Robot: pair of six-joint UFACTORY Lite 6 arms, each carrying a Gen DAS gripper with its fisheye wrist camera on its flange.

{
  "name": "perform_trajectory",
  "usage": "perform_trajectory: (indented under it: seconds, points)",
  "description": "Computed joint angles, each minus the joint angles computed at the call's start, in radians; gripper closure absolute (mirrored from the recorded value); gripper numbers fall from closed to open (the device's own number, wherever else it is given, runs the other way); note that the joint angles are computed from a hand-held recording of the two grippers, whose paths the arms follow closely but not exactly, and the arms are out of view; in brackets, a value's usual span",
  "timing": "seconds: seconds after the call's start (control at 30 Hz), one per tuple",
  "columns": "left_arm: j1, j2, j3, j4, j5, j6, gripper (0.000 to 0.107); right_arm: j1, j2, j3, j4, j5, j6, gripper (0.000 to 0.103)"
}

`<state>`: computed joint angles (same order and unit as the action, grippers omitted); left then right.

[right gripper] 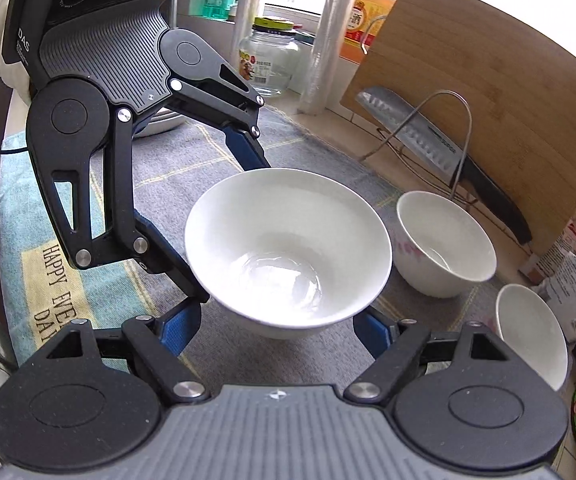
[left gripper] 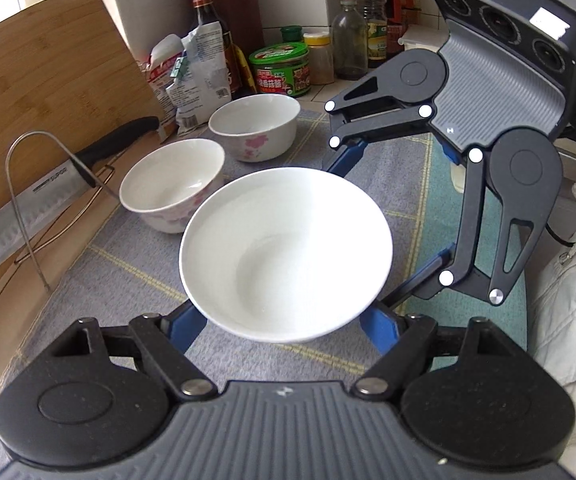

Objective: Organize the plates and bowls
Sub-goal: 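Carry the held bowl with both tools toward the plate stack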

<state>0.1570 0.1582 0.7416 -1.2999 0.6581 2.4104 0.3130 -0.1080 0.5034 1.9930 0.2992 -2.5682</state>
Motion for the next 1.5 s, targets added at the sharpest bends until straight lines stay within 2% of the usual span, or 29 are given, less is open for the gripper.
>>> perform_trajectory:
  seconds: [0.3, 0.57, 0.93, 1.5]
  points:
    - [0.215, -0.069, -0.05, 0.074, 0.058, 0.025, 0.024, 0.19, 0.141, 0.143, 0.18, -0.05, -0.118, 0.016]
    - [0.356, -0.031, -0.023, 0.111, 0.099, 0.061, 0.024, 0.273, 0.271, 0.281, 0.176, -0.08, -0.098, 0.016]
    - [0.43, 0.023, 0.01, 0.136, 0.12, 0.08, 0.024, 0.311, 0.347, 0.358, 0.092, -0.103, 0.0, 0.016]
    - [0.423, 0.084, 0.019, 0.117, 0.091, 0.1, 0.024, 0.32, 0.395, 0.404, -0.06, -0.139, 0.171, 0.016]
